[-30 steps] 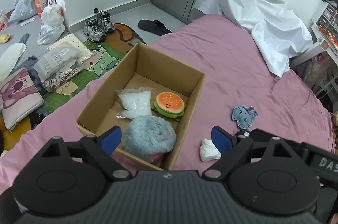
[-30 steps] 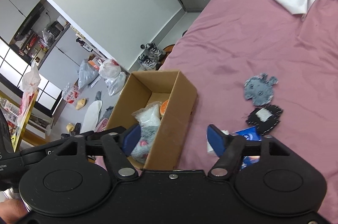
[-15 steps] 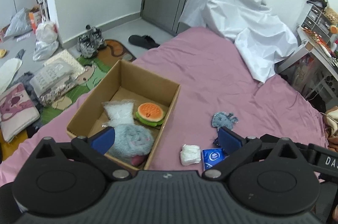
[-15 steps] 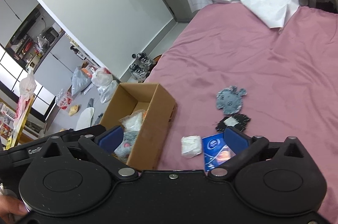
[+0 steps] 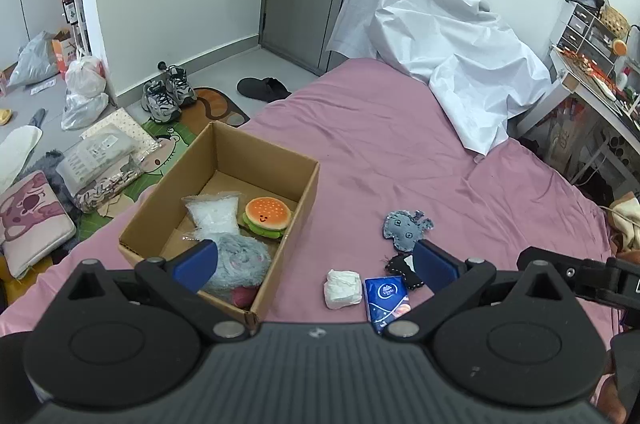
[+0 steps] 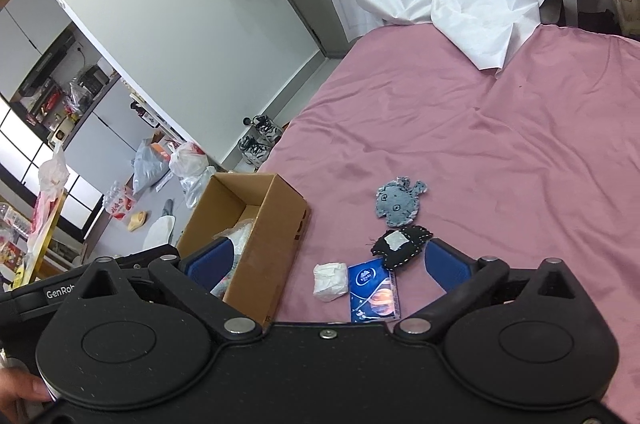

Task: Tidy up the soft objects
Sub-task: 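Move both tools toward the white folded tissue and black felt plush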

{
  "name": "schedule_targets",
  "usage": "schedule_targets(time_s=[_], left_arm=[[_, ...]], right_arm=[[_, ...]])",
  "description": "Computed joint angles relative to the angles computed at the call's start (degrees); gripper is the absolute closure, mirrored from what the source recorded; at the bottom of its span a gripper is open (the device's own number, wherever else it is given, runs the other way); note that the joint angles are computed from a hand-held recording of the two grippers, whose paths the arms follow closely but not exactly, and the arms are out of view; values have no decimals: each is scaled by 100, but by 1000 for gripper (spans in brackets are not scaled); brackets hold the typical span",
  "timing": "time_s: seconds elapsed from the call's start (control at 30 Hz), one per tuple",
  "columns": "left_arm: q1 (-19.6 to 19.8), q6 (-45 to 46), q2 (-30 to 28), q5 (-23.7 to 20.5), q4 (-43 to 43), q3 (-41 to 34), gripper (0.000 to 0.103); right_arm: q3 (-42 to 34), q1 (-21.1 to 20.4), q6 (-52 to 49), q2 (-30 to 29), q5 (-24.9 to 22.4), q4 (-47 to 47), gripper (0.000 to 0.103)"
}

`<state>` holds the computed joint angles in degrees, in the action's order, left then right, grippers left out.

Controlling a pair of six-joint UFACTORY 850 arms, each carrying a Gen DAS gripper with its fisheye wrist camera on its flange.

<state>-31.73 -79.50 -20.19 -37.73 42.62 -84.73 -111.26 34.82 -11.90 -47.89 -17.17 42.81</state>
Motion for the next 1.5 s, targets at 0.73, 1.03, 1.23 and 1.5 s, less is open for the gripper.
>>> schedule_targets(time_s=[0.73,1.03,1.23,1.5], left_arm=[[-322,-170,-560,-462,-187,-656,1],[-311,-321,-783,-243,-282,-700,3],[-273,-363,-976,-125,-423,-749,5],[-172,-360,-1313,-63,-670,-933,19]], right_arm=[[550,-293,-952,214,42,1281,0],[483,-363,-416,72,-18,1160,0],[321,-359,-27,-91,-110,960,1],[2,-336,785,-337,-225,315,6]])
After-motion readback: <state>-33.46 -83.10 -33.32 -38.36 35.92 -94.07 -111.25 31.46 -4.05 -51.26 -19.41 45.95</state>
